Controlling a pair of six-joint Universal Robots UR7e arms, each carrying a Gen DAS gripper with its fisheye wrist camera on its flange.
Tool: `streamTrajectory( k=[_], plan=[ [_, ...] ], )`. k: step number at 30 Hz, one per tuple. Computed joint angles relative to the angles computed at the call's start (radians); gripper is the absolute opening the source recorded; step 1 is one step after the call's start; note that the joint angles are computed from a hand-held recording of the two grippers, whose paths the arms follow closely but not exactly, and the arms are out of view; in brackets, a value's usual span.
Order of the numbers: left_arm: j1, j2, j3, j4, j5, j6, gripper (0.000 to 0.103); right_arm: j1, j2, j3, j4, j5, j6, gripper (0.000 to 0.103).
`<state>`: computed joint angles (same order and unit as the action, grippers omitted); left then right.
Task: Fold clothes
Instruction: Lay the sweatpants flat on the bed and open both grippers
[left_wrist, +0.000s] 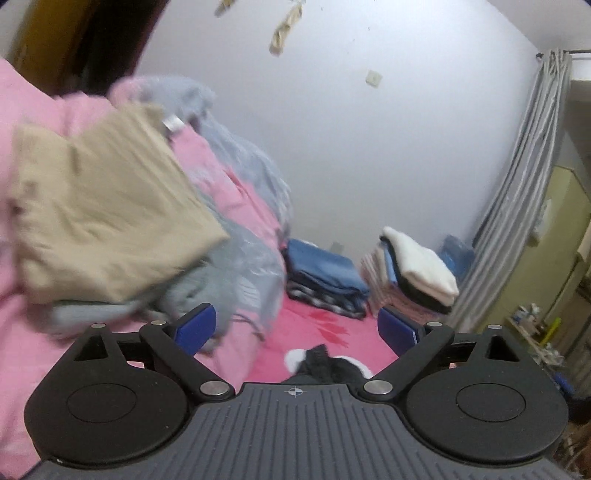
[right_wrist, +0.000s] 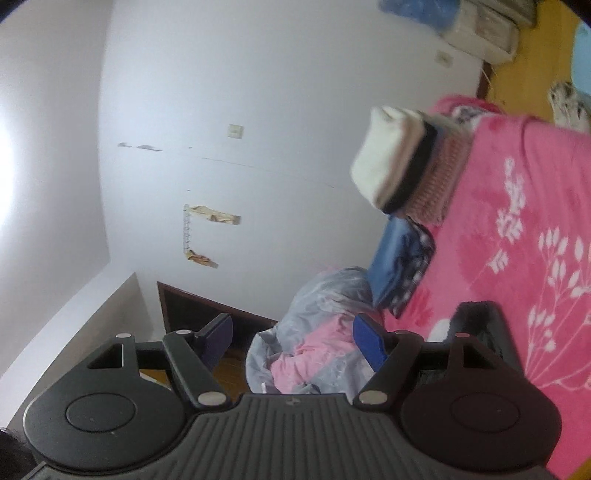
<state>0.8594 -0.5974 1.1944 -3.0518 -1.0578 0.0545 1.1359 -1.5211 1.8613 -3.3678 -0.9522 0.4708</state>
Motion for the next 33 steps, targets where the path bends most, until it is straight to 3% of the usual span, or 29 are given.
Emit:
streamTrajectory(
  k=[7,14,19,25,29,33],
  plan=[
    [-0.041,-0.102,0.147,-0.071,0.099,0.024,0.096,0.023,-0.061,0.037,0.003,0.014,-0.033,0.076],
    [-0.074,-0.134,0.180,0.000,0.137,0.074,0.096,0.074,-0.114,0.065,0.066,0.028,-0.141,0.076],
    [-0.084,-0.134,0.184,0.021,0.120,0.094,0.096,0.119,-0.191,0.087,0.188,-0.005,-0.277,0.076],
    [-0.088,-0.108,0.118,0.126,0.115,0.138,0.096,0.129,-0.294,0.105,0.290,0.004,-0.350,0.078],
    [-0.081,-0.088,0.098,0.161,0.082,0.176,0.097,0.149,-0.336,0.121,0.358,-0.040,-0.369,0.080],
    [-0.061,-0.062,0.104,0.175,0.014,0.143,0.097,0.159,-0.339,0.141,0.388,-0.038,-0.335,0.080]
  ],
)
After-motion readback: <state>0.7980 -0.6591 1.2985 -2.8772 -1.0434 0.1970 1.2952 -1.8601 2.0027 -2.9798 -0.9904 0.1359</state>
